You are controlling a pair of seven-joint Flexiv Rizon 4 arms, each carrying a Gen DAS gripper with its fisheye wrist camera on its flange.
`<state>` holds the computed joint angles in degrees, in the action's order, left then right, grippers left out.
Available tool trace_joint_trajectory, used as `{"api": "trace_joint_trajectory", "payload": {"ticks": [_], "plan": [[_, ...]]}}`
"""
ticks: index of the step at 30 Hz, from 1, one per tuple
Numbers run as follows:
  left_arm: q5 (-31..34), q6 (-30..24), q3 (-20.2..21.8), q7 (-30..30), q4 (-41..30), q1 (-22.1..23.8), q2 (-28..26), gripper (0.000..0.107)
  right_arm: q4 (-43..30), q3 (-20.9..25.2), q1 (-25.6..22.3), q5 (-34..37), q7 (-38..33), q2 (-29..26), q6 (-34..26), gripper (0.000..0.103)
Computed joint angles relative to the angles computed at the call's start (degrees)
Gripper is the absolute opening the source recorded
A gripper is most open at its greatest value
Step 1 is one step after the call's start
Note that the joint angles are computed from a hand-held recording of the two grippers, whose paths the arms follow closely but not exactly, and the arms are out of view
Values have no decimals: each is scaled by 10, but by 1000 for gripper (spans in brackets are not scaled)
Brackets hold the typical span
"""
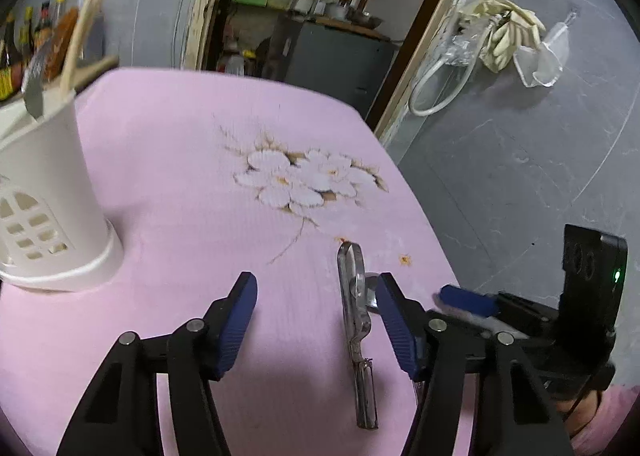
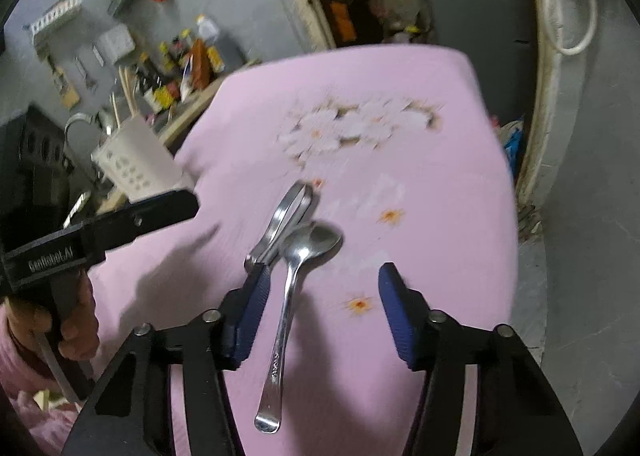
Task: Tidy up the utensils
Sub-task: 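Lower the right gripper toward the steel spoons on the cloth, then close the right gripper on a steel spoon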
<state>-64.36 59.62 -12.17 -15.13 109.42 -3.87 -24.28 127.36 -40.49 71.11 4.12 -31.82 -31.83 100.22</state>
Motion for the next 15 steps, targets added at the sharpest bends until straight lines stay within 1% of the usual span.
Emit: {"api": "trace_joint_trajectory", "payload": {"ticks": [2, 3, 7, 10, 12, 15], "plan": [[18, -7, 4, -17, -6, -2, -6, 53, -16, 28, -26, -14, -4, -1, -16, 39], [30, -13, 6, -27, -9, -2, -9, 52, -23, 31, -32, -24, -3, -2, -26, 37], [58, -31, 6, -52, -19, 4, -17, 51, -32, 18, -29, -68, 9, -2, -58, 26], [75, -47, 5, -74, -28, 8, -23, 48, -29, 8, -26, -97, 16, 5, -61, 13], [84, -54, 4, -84, -31, 9, -26, 48, -21, -13, -7, -114, 21, 11, -73, 11], [102, -64, 3, -93, -37, 9, -30, 48, 2, -17, -6, -118, 34, 26, -57, 11]]}}
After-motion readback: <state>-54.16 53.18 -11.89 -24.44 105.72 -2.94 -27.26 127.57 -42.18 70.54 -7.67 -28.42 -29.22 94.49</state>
